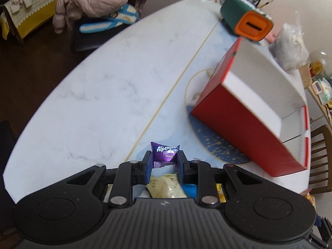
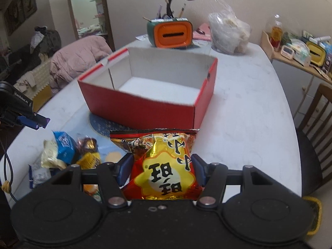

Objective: Organize snacks
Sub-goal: 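Carry both snacks over the red box and open both grippers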

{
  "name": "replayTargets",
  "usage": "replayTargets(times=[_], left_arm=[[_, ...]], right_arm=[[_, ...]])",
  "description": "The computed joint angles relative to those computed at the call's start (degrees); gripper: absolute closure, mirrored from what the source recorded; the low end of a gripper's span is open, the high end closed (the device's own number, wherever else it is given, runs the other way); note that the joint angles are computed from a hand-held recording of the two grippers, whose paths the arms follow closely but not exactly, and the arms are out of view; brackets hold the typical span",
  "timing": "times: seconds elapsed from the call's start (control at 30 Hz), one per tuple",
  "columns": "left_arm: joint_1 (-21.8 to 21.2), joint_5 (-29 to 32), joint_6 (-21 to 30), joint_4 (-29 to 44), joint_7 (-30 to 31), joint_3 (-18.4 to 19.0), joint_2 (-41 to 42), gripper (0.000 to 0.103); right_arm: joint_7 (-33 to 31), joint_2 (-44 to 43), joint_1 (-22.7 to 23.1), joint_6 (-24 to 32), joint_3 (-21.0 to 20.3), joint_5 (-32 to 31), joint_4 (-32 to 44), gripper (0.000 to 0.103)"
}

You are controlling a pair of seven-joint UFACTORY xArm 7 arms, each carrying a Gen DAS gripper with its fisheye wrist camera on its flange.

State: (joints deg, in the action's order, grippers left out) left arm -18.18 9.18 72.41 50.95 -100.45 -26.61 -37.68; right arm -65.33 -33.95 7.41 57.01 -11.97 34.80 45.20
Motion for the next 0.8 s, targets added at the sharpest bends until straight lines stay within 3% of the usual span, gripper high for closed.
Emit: replayTargets(times=[0.33, 0.6, 0.8], left_arm=[[2.2, 7.3, 3.0, 12.5, 2.1, -2.3, 8.4, 0.079], [1.2, 12.5, 3.6, 21.3, 5.9, -0.3, 16.3, 0.079], [-0.8, 15.6, 2.9, 26.8, 12.3, 3.4, 22.5, 0.079]], right_arm=[[-3.1, 5.9, 1.5, 4.2, -0.5, 4.6, 9.3, 0.043], [-4.2, 12.3, 0.0, 7.2, 0.9, 7.7, 17.4, 0.043], [-3.8, 15.1, -1.0, 5.0, 3.9, 8.7, 19.8, 0.043]])
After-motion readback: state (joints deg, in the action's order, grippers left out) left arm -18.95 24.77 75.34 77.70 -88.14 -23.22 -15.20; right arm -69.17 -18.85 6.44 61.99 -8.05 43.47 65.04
